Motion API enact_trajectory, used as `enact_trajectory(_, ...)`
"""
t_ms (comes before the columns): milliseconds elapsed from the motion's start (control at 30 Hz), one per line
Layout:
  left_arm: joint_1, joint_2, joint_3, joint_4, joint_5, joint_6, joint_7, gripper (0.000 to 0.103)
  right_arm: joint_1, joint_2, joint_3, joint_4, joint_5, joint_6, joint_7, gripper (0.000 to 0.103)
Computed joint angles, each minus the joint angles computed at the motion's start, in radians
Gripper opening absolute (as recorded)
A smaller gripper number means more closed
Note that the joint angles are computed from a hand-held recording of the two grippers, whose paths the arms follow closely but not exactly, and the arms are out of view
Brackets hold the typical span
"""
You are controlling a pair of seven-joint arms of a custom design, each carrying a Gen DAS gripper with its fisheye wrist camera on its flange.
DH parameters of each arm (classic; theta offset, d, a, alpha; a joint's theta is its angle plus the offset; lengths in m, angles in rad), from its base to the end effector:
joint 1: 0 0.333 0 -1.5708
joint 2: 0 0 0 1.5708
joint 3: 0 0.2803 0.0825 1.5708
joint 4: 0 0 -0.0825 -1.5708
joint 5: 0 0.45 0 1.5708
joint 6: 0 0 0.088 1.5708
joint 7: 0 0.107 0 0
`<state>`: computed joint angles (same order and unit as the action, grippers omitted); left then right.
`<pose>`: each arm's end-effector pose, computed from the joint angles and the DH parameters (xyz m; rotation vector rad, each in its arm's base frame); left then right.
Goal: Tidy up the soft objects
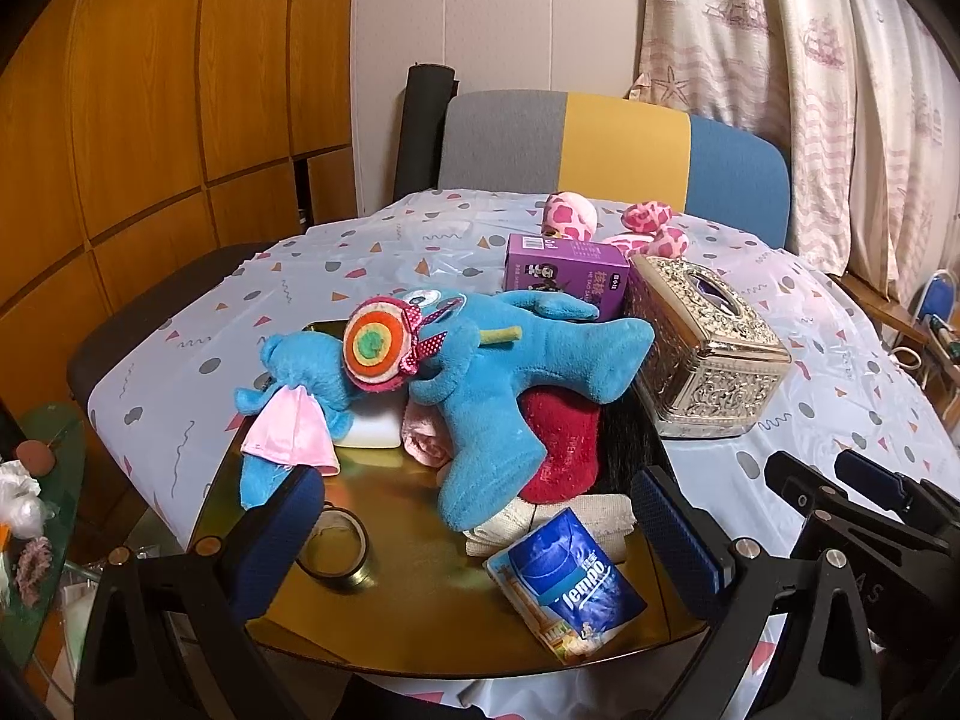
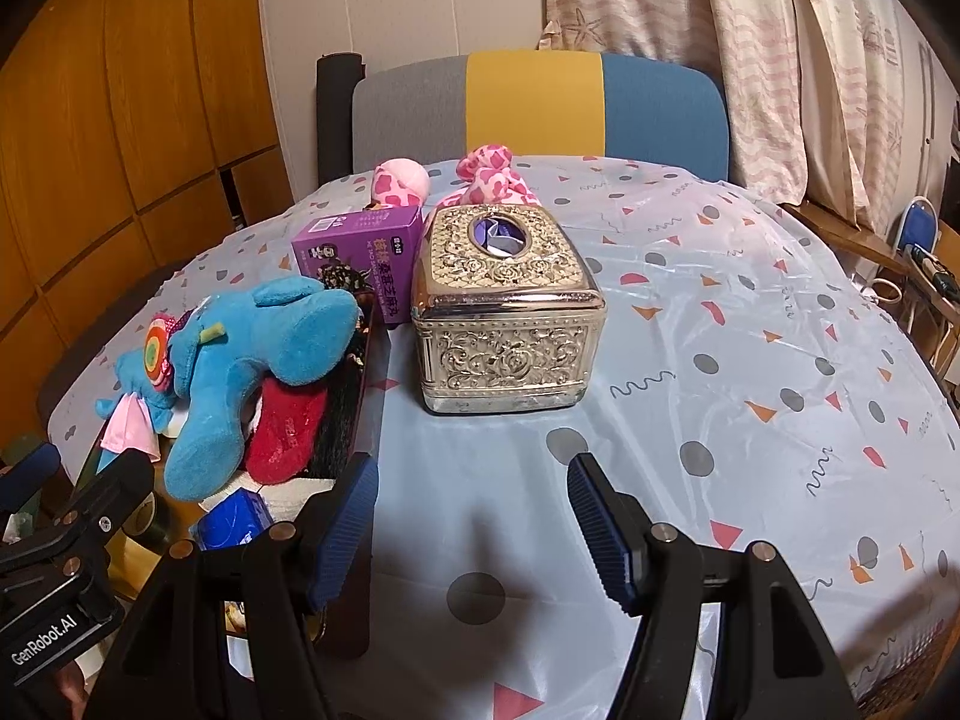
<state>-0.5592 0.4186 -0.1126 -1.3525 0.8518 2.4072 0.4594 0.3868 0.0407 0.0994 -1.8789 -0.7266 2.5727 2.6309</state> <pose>0.6241 -0.4698 0.5166 -1.6757 1.6696 -0.8545 0.5950 0.3260 0.4982 -1.6431 1.7870 -0.7424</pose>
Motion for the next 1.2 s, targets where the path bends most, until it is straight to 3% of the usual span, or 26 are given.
enact_trajectory(1200, 0.006, -0.015, -0.006, -0.021, 0.003, 0.0, -0.012, 0.103, 0.002, -0.003, 0.002, -0.004, 0.011, 0.004, -0.008, 0.067)
